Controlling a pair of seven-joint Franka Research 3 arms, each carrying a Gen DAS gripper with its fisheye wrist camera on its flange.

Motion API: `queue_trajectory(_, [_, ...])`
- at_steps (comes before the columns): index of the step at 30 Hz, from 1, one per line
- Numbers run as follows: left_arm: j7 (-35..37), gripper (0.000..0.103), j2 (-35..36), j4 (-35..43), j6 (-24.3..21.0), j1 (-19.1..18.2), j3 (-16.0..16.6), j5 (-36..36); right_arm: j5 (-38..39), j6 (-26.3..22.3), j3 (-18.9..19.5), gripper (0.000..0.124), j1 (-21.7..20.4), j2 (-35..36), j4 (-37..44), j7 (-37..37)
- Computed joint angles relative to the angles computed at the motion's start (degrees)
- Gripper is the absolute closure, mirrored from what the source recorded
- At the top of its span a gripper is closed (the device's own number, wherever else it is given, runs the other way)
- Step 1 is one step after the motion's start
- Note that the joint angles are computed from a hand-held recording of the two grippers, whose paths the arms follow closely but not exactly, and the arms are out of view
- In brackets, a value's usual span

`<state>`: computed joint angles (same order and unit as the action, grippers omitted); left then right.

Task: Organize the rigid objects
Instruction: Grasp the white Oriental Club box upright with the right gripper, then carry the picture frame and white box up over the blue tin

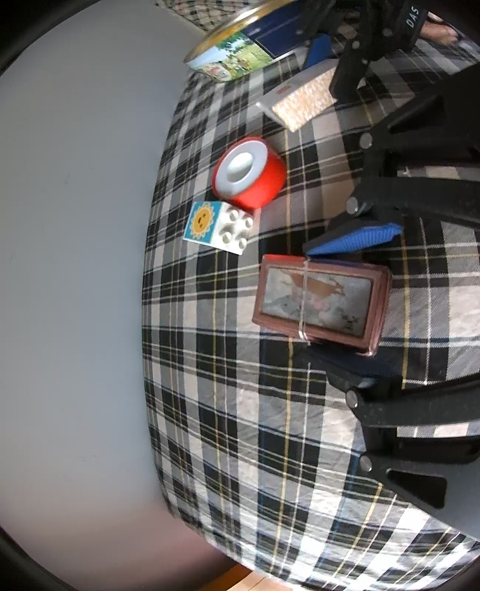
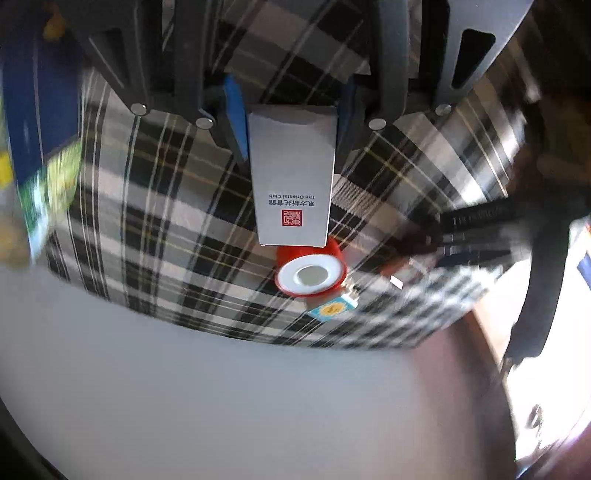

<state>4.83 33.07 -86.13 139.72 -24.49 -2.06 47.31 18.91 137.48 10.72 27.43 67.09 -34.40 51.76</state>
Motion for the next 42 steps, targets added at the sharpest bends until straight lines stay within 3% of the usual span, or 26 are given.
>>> queue_trajectory(3, [-5.0,0.055,-1.6,-3.2,6.1,0.6,0.7,1.1,11.4,6.7,-1.6,0.080,-1.2,-8.6,-15.0,-4.9])
queue_trajectory(4, [-6.8,0.055,-2.0,-3.9,7.7,0.4,1.1,2.1,12.1,10.4,0.8,0.080,-2.7,-11.1,-20.0,-6.2])
queue_trajectory(6, [-8.7,0.055,-2.1,-3.8,6.7,-0.7,1.9,4.0,11.4,16.6,7.6,0.080,-7.1,-14.4,-27.4,-8.5])
queue_trajectory(8, [-10.7,0.057,-2.0,-3.1,4.6,-2.0,2.5,6.2,14.9,22.7,10.5,0.080,-9.0,-16.9,-32.4,-13.5])
queue_trajectory(11, [-15.5,0.057,-2.5,-3.4,4.9,-2.9,3.1,10.6,20.5,31.5,17.1,0.080,-12.8,-18.4,-36.9,-23.0])
queue_trajectory(14, [-15.9,0.057,-2.3,-2.6,3.8,-2.7,2.2,12.5,22.7,37.6,19.5,0.080,-13.7,-18.8,-38.6,-27.0])
queue_trajectory(17, [-15.6,0.057,-1.7,-1.8,3.6,-2.2,1.5,12.0,21.8,37.8,19.0,0.080,-13.5,-18.5,-37.9,-26.0])
queue_trajectory(19, [-17.8,0.057,-2.2,-2.3,2.8,-3.2,2.2,14.0,22.0,38.4,20.7,0.080,-14.6,-18.4,-38.1,-27.1])
queue_trajectory(24, [-23.7,0.057,-2.9,-1.8,-3.7,-5.7,2.8,20.3,20.7,48.9,37.6,0.080,-24.3,-14.7,-41.4,-38.8])
queue_trajectory(26, [-26.4,0.057,-3.0,-1.6,-5.2,-6.1,2.5,22.4,17.9,52.7,42.6,0.080,-26.7,-12.6,-42.2,-40.5])
queue_trajectory(29, [-26.6,0.057,-2.2,0.2,-9.5,-6.6,1.6,23.3,13.2,56.9,47.1,0.080,-29.0,-10.2,-43.1,-40.8])
queue_trajectory(31, [-24.3,0.057,-0.5,3.2,-14.5,-7.9,1.2,23.3,10.7,58.2,48.6,0.080,-30.0,-9.3,-43.6,-40.1])
queue_trajectory(36, [-22.2,0.057,2.2,7.9,-19.6,-10.0,1.4,23.9,4.0,60.9,52.5,0.080,-32.6,-6.8,-45.0,-37.8])
queue_trajectory(39, [-22.6,0.057,3.1,9.6,-20.0,-11.0,1.7,24.6,0.2,62.2,54.7,0.080,-34.2,-5.2,-45.9,-36.1])
queue_trajectory(42, [-23.1,0.057,4.1,11.1,-18.8,-11.2,1.7,24.3,-1.4,62.3,54.4,0.080,-34.3,-5.2,-45.8,-33.8])
